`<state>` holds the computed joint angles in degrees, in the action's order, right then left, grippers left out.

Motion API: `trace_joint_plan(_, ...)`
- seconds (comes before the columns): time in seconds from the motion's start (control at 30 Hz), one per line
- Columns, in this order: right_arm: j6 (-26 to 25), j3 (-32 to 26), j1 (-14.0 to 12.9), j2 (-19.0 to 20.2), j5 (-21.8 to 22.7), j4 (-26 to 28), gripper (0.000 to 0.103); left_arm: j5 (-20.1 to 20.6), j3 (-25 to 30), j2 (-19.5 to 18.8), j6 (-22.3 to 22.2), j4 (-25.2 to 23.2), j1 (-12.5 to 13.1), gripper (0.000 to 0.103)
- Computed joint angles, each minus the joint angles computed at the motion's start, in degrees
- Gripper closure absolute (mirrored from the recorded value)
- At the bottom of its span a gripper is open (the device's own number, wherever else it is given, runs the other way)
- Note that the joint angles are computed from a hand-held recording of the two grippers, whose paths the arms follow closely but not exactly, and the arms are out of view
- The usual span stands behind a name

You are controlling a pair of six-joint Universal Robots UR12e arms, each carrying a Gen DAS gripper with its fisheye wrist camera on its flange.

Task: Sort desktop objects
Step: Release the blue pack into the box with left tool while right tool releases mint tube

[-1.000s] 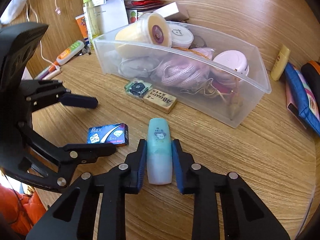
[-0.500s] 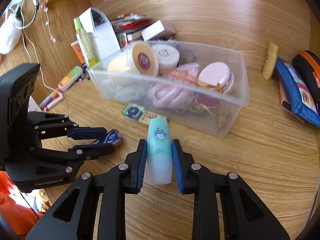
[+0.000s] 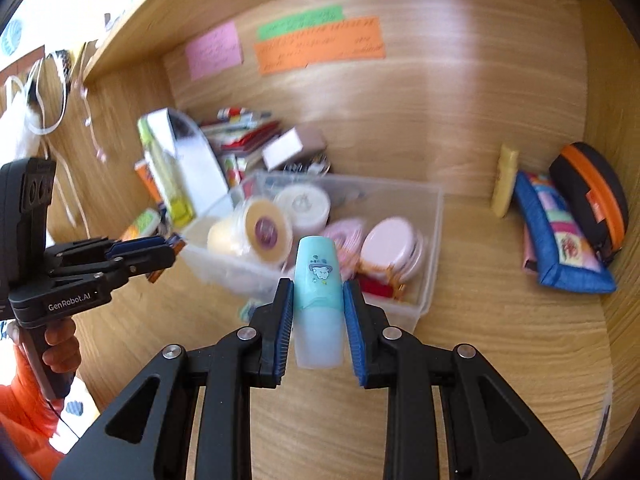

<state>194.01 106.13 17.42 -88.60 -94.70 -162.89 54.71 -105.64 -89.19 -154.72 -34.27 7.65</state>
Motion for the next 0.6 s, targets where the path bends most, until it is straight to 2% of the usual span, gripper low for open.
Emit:
trace_joint_plan(0.1,-0.62,-1.21,0.21,0.77,-2.96,-0.47,0.080,0.06,0.99,-0.79,-1.89,1.07,0.36,0.077)
trace_joint_plan(0.23,0.39,-2.67,-0.78,1.91,-2.05,-0.26,0.080,1.76,2.77,-2.67,-4.63,4.04,-0.20,0.077)
trace_joint_plan(0.37,0.28,-4.24,-1.16,3.23,-1.66,0.20,0.080,1.53,4.65,-4.29,-6.03,4.42,-0.35,0.077)
trace_joint_plan(0.6,0.13,-7.06,-1.03,5.74,-1.26,0.98,0.080,-0.85,8.41,-7.60,-8.96,1.52,-0.81,0.077)
